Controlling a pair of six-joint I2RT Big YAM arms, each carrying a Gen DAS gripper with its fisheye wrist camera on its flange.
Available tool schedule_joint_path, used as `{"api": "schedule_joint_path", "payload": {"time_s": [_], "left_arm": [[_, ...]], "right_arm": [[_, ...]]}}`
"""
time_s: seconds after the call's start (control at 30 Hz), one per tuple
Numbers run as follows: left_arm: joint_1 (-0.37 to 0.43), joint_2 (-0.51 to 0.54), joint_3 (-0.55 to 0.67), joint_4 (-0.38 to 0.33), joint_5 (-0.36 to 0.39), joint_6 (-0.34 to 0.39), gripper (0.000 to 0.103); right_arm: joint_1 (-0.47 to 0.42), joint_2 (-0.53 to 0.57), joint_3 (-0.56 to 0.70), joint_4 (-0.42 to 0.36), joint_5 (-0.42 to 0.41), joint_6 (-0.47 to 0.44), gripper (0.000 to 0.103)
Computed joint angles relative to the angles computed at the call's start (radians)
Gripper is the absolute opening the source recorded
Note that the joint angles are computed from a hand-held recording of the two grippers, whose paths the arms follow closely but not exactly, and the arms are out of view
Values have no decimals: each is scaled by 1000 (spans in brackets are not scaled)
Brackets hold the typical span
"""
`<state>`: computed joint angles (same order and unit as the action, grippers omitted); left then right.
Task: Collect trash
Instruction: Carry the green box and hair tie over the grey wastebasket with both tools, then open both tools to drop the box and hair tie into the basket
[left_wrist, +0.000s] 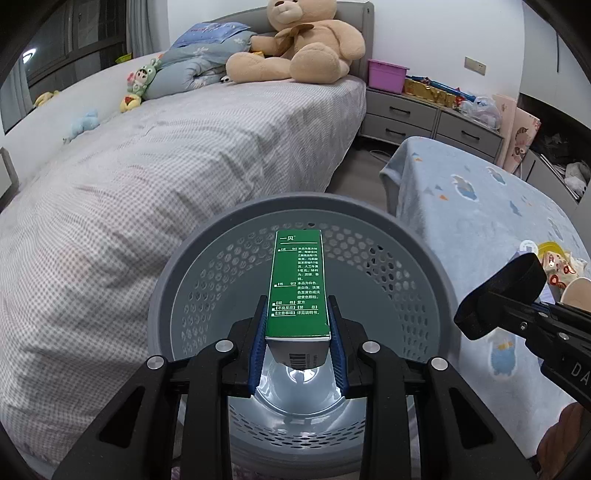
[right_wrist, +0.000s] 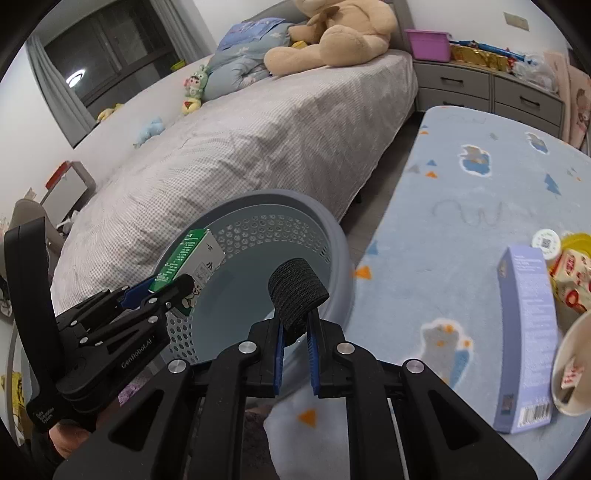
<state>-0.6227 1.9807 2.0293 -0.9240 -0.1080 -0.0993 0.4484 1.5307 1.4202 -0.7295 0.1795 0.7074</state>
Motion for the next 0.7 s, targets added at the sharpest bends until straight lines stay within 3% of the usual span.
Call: {"api": "schedule_joint_path", "payload": {"time_s": [0.4, 0.5, 0.57, 0.7], "left_arm": [[24, 9, -7, 13, 22, -31, 29], [25, 5, -12, 16, 17, -34, 39], [26, 4, -13, 17, 10, -42, 49], [29, 6, -6, 11, -8, -63, 53]], "right_arm": [[-11, 107, 95, -5, -48, -50, 16], [-9, 107, 96, 0, -39, -53, 32], [-6, 100, 90, 13, -21, -54, 50], [-5, 95, 91, 7, 4, -61, 50]]}}
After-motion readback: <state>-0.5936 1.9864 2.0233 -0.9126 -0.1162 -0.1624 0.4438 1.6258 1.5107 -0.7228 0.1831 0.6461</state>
